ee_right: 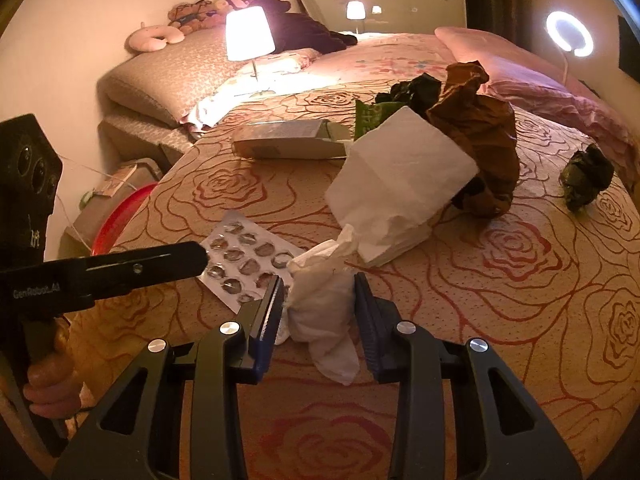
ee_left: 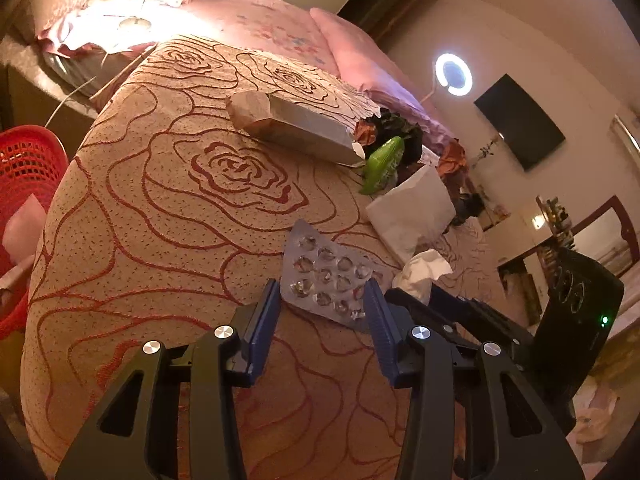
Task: Collect trash
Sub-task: 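Grasp the silver pill blister pack with the left tool while the right holds the tissue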
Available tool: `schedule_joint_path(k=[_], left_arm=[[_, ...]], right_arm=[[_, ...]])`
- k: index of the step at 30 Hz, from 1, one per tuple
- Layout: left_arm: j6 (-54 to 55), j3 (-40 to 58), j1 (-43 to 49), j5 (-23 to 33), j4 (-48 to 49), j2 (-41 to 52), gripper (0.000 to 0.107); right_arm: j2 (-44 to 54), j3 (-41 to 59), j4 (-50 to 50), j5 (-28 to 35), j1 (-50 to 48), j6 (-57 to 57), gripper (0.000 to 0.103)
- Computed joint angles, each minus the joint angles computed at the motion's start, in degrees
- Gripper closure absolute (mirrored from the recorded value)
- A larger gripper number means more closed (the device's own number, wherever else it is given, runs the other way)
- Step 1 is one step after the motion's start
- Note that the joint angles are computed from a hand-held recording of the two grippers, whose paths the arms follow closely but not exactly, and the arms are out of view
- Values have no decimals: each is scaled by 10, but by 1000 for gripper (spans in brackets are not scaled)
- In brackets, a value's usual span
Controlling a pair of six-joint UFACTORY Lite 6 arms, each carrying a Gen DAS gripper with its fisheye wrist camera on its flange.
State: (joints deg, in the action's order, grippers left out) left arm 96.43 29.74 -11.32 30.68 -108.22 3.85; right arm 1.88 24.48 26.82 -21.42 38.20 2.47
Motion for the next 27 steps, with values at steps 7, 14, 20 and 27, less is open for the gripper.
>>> schedule_joint_path(k=[7, 14, 20, 27], left_arm=[[11, 11, -1, 5, -22, 3, 68], [-9, 37, 20, 31, -12, 31, 76], [-20, 62, 3, -8, -12, 66, 92], [40, 39, -25, -29, -76, 33, 92]], right_arm=[[-5, -6, -40, -1, -6, 44, 68], [-18, -16, -76, 2, -13, 79, 68], [-20, -18, -82, 2, -15, 84, 68], [-18, -17, -94, 1, -15, 90, 68]])
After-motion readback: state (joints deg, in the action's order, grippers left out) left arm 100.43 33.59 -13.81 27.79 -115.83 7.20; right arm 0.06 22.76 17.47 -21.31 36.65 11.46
